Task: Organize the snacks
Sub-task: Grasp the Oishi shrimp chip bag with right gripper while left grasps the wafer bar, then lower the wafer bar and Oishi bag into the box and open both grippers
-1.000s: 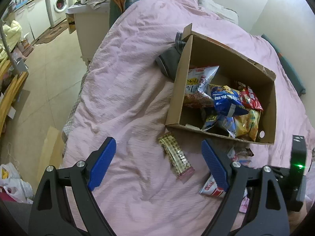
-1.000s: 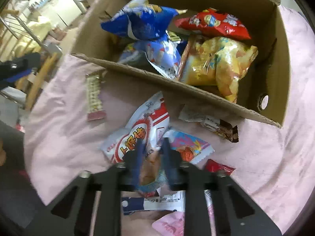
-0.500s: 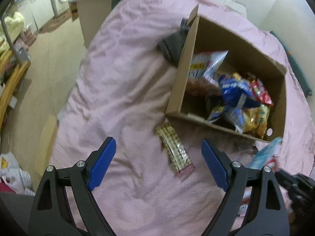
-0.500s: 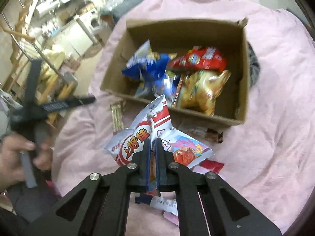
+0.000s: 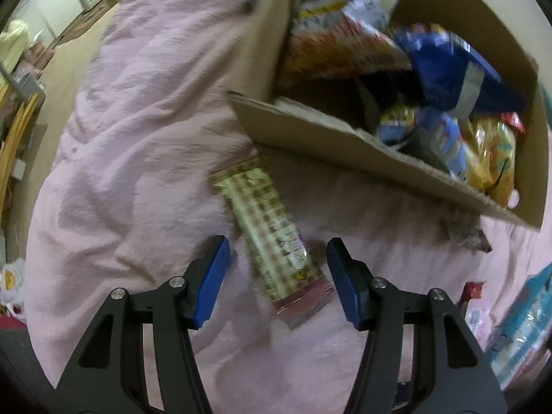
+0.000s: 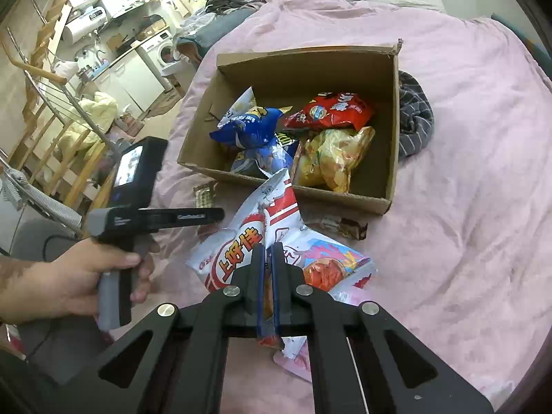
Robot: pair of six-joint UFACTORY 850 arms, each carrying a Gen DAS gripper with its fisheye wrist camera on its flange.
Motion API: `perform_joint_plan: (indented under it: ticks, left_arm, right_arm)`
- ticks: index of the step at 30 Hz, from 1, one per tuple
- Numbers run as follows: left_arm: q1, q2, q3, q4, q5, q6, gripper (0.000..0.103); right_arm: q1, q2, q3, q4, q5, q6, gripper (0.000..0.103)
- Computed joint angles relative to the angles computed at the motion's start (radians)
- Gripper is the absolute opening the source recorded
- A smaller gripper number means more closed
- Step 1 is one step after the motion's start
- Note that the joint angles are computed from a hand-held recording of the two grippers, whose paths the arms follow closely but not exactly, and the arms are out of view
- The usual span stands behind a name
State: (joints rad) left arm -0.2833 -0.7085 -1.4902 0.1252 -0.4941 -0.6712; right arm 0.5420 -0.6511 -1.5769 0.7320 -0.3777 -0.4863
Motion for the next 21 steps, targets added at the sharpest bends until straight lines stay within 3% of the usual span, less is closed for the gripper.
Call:
perform_joint_plan:
  ticks: [4,6,16,21]
  left_arm:
    - [-0.013,-0.007,-0.006,0.088,-0.011,-0.061,0.032]
    - [-0.013,0.001,0.004,0.091,-0.010,-0.053,0.026]
    - [-0.025,0.178,0.195,0.033,0.068,-0.031,0.024]
    - [-0.054,0.300,0.277,0.268,0.098,-0.191,0.024]
  right_arm:
    - [0.002,0.010,0.011,0.020,0.010,-0.030,0.004]
    - [0.003,0.004,0.004,0.018,0.009,-0.029,0.004]
    - [0.008,0.022,0.016,0.084,0.031,-0.095,0.004]
    - [0.006,0.038,0.024,0.172,0.057,-0.173,0.004]
